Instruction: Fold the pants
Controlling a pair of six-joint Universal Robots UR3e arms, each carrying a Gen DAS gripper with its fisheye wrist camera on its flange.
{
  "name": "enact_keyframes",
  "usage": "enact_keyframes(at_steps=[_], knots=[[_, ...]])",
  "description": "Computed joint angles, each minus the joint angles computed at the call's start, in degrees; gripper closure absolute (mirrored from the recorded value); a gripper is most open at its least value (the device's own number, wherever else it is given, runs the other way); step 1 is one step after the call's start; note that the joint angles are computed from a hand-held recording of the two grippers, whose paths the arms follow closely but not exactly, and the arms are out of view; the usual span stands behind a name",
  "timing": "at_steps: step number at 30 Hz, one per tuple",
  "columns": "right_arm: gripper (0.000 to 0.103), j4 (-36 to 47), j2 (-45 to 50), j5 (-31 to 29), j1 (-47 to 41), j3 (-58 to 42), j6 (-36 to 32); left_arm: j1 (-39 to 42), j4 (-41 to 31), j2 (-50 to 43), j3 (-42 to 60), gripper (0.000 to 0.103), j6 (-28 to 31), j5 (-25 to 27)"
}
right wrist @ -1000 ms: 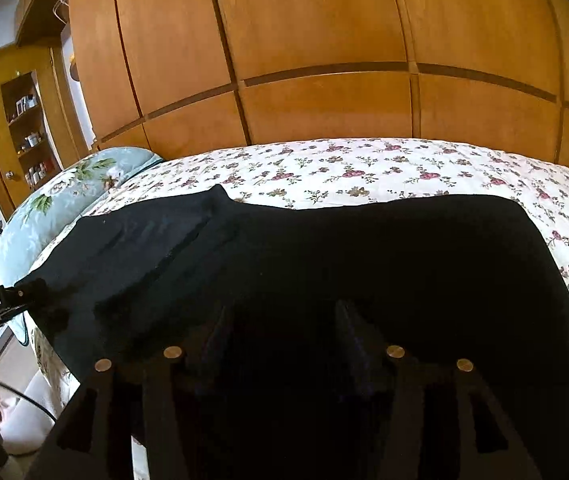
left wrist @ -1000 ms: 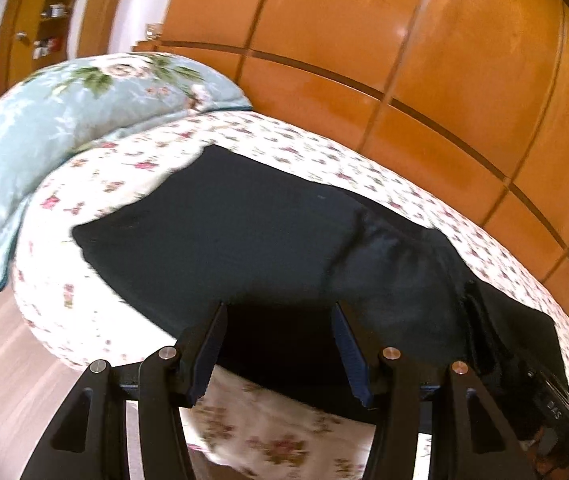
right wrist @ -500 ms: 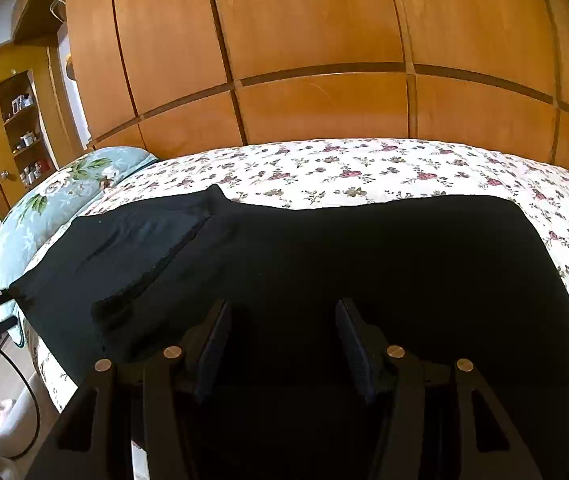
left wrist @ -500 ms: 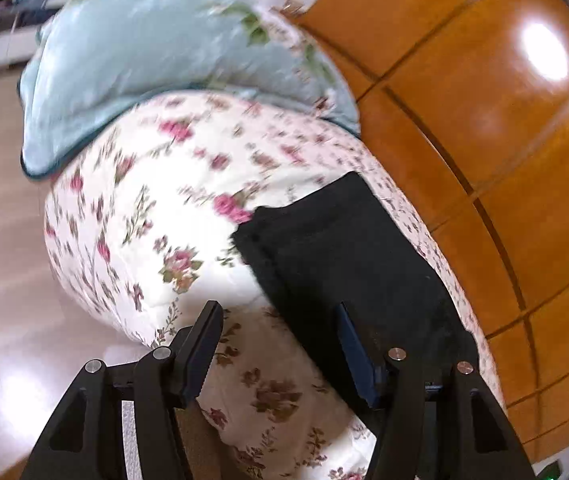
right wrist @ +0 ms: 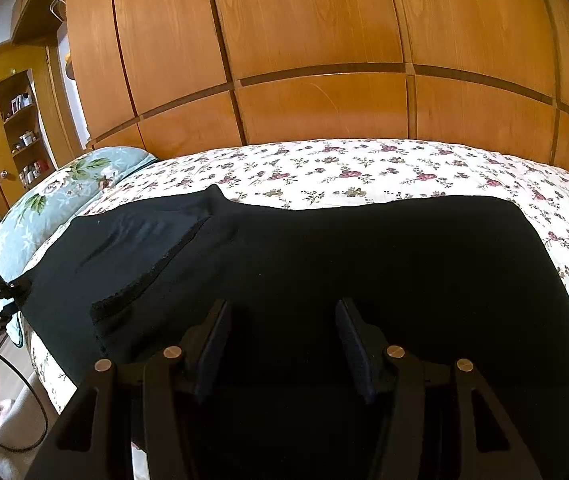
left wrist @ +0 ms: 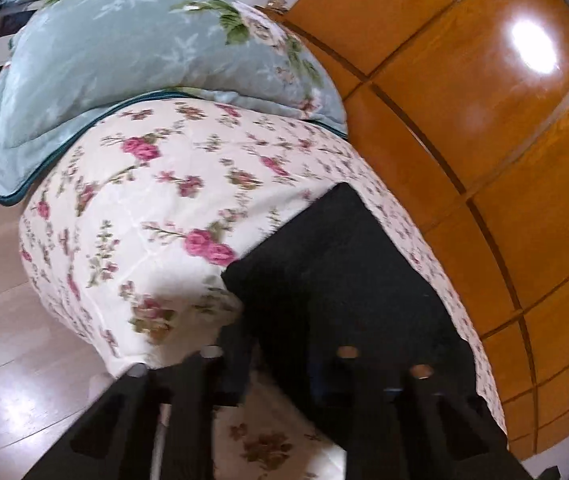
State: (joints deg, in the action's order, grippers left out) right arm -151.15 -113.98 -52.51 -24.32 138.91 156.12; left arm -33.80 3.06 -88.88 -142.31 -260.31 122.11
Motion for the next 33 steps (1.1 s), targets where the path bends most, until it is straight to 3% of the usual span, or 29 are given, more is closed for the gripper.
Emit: enact_keyframes(at_steps=[2, 8, 18, 24, 29, 33], knots=[[0.047, 0.2, 0.1, 0.1, -0.1, -0.2, -0.1, -1.0, -4.6, 1.2, 2.5, 0.089, 0.2, 1.1], [0.047, 3.6, 0.2, 0.6, -0.5, -1.8, -0.1, -4.6, -4.6, 1.4, 8.6, 0.09, 5.2, 5.6], [0.046, 31.6, -5.2, 10.8, -11.1, -10.2, -4.2, -11.9, -4.8, -8.4, 29.9, 0.09, 21.8, 9.4], [0.046, 43.0, -7.3, 11.8, -15.9, -13.6, -10.3, -14.4, -1.2, -15.0, 40.4, 0.09, 31.1, 6.3], [0.046, 55.9, -7.8, 15.4, -20.6, -17.2, -16.6, -14.5, -1.1, -22.1, 51.8, 0.09, 37.9, -2.0], [0.046, 64.5, -7.0, 17.6, -24.6, -20.4, -20.3, -15.7, -6.1, -30.3, 65.3, 0.09, 43.1, -8.7]])
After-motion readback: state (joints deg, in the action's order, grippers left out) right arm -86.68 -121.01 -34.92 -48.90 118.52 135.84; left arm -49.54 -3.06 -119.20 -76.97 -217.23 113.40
